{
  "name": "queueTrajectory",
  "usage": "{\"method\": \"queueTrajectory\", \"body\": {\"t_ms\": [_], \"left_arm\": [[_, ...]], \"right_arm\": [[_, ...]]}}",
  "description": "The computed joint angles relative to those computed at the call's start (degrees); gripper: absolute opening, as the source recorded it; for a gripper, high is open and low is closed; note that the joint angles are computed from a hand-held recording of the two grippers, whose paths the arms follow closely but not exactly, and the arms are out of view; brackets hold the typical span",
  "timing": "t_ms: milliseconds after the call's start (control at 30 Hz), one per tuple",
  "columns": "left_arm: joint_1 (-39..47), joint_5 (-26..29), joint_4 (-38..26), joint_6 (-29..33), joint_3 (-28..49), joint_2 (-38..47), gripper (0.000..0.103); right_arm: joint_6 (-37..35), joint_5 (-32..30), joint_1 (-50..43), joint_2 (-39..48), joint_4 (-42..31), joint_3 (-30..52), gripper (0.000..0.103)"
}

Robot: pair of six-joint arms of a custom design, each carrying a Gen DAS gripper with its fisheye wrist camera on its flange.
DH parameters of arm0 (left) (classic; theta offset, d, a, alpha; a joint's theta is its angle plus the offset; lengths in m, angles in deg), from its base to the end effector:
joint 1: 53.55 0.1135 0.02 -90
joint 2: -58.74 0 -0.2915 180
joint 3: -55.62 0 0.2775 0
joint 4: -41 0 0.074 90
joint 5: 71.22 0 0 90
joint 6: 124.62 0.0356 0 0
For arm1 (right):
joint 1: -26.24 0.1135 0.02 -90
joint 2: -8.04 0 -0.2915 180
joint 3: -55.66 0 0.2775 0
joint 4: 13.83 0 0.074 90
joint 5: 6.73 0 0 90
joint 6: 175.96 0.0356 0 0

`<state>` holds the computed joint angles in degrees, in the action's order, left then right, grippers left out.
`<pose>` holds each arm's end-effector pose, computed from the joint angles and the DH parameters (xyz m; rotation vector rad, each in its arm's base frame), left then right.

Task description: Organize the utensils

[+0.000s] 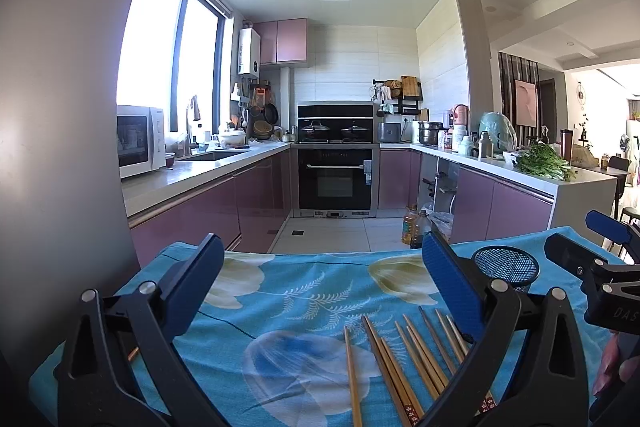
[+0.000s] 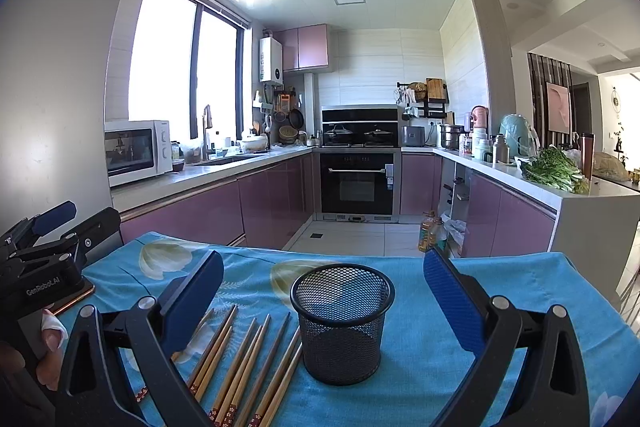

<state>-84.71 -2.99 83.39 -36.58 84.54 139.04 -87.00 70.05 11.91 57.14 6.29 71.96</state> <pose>0.2206 -0.1180 0.1673 0.1578 1.7102 -0.1002 0.1652 -0.0338 0.1597 0.0420 1.7857 0.0140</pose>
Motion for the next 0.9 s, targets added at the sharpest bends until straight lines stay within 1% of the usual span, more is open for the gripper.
{"method": "queueTrajectory", "body": {"t_ms": [567, 900], "left_arm": [[0.1, 0.1, 0.3, 0.1, -0.1, 0.1, 0.098], [0.0, 0.1, -0.2, 0.1, -0.2, -0.5, 0.098]], "right_arm": [[0.3, 0.3, 0.2, 0.1, -0.2, 0.2, 0.097], [0.3, -0.6, -0.7, -0.7, -0.8, 0.1, 0.097]]}}
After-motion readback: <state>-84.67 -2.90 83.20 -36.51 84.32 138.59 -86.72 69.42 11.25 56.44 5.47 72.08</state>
